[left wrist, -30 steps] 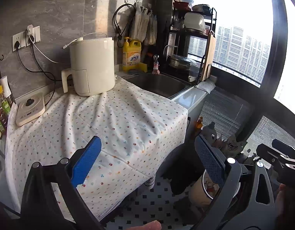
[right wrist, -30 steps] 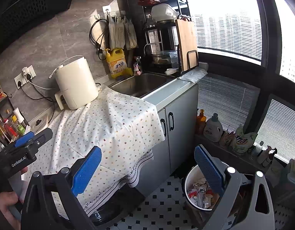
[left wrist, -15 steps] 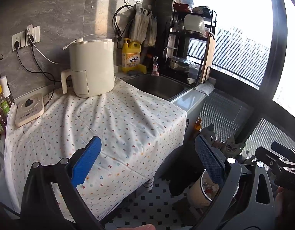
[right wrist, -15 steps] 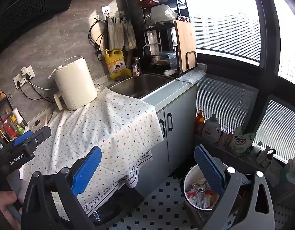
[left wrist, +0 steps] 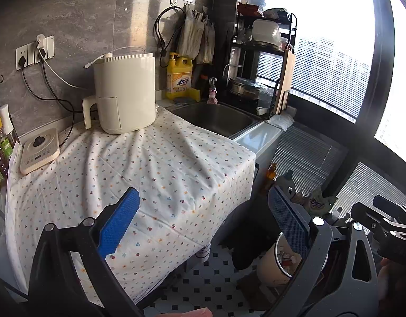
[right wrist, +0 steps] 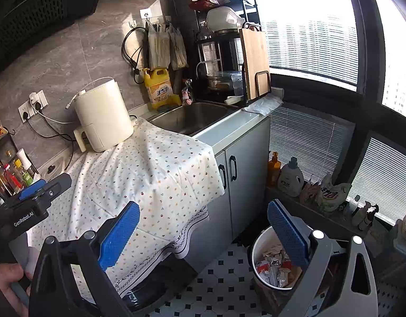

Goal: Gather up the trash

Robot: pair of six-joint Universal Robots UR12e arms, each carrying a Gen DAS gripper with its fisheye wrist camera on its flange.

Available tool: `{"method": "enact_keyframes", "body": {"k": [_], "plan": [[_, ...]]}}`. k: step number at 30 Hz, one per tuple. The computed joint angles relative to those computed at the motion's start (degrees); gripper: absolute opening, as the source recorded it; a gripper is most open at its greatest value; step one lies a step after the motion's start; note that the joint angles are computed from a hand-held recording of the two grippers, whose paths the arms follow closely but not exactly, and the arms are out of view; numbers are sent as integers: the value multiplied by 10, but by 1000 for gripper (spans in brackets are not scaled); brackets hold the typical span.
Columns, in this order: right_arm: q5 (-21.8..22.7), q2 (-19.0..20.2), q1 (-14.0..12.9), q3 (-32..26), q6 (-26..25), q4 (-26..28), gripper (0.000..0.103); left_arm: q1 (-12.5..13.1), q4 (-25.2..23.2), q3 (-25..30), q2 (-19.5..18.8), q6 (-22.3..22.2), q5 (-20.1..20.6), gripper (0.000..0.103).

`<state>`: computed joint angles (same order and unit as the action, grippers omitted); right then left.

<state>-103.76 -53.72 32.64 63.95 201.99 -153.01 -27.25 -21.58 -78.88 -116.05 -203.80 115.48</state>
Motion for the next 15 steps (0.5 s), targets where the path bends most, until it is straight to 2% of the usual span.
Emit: {"method": "enact_keyframes", "body": {"k": [15], "plan": [[1,-4,-1,5,-3,-2,95,0,0,-2,0,-2,0,97]]}}
